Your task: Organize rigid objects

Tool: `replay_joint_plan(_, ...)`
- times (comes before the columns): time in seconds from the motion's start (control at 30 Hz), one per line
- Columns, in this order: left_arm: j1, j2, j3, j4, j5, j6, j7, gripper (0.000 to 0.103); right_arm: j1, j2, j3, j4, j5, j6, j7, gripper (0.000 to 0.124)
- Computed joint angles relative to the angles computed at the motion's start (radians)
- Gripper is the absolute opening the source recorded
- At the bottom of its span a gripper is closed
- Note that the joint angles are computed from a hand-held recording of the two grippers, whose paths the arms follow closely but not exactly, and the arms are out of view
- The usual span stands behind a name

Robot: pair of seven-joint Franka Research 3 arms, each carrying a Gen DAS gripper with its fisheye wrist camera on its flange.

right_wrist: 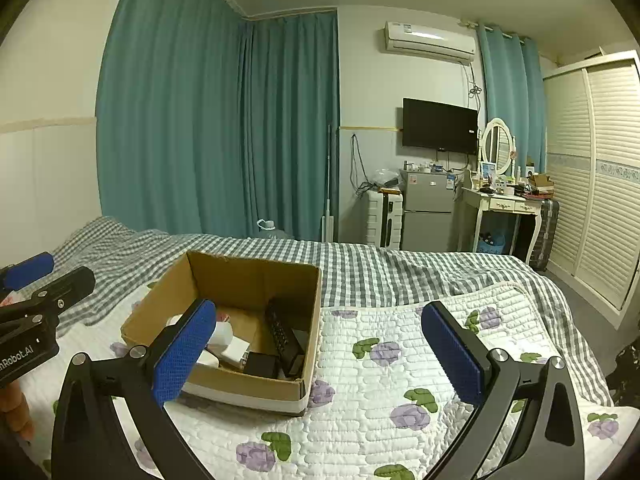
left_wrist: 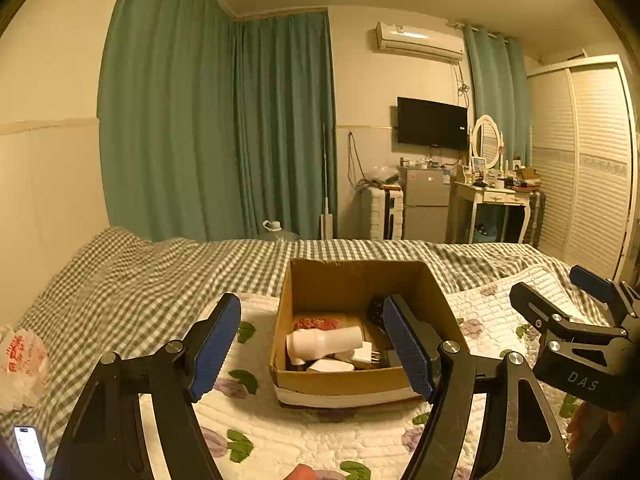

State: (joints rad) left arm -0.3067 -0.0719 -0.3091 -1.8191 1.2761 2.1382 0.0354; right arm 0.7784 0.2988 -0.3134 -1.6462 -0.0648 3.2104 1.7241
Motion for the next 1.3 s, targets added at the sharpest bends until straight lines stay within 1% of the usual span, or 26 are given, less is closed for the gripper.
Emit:
replay_joint_plan(0.03,0.0,-0.001,0.0,-0.002,0.001,0.001,-0.002,0.077,0.023,0.002,-0.028,-0.001,-0.007,0.001,0.011,0.103)
replay_joint_plan(0.07,0.0,-0.001,0.0,0.0,0.003,0.008,-0.001,0.077,0.036,0.003,-0.043,0.0,-0.012,-0.001,0.017,0.103)
replay_joint_plan(0.13,-0.002,-0.001,-0.001,0.0,0.003,0.012,0.006,0.077,0.026,0.001,-0.03,0.0,-0.014,-0.004,0.013,0.103)
replay_joint_plan(0.17,-0.002,-0.002,-0.001,-0.001,0.002,0.013,0.01,0.077,0.041,0.001,-0.048,-0.002,-0.019,-0.001,0.024,0.103)
replay_joint_plan(0.3,-0.005,0.003,-0.001,0.003,-0.007,0.013,0.025,0.077,0.069,0.0,-0.081,-0.006,-0.031,0.003,0.042,0.103)
replay_joint_plan(0.5,-0.006,0.007,0.002,0.005,-0.014,0.01,0.028,0.077,0.09,0.007,-0.109,0.001,-0.055,-0.013,0.074,0.103)
replay_joint_plan(0.6,-0.004,0.005,0.003,0.003,-0.02,0.013,0.026,0.077,0.065,0.007,-0.082,0.005,-0.065,-0.022,0.079,0.103)
replay_joint_plan(1.1,-0.006,0.008,0.002,0.006,-0.027,0.01,0.026,0.077,0.047,0.0,-0.063,0.001,-0.127,-0.023,0.127,0.103)
replay_joint_plan(1.17,-0.006,0.007,0.003,0.006,-0.029,0.012,0.026,0.077,0.026,-0.001,-0.038,0.003,-0.127,-0.03,0.119,0.103)
replay_joint_plan(1.3,-0.006,0.004,0.002,0.005,-0.035,0.013,0.023,0.077,0.021,0.001,-0.033,0.007,-0.14,-0.034,0.133,0.103)
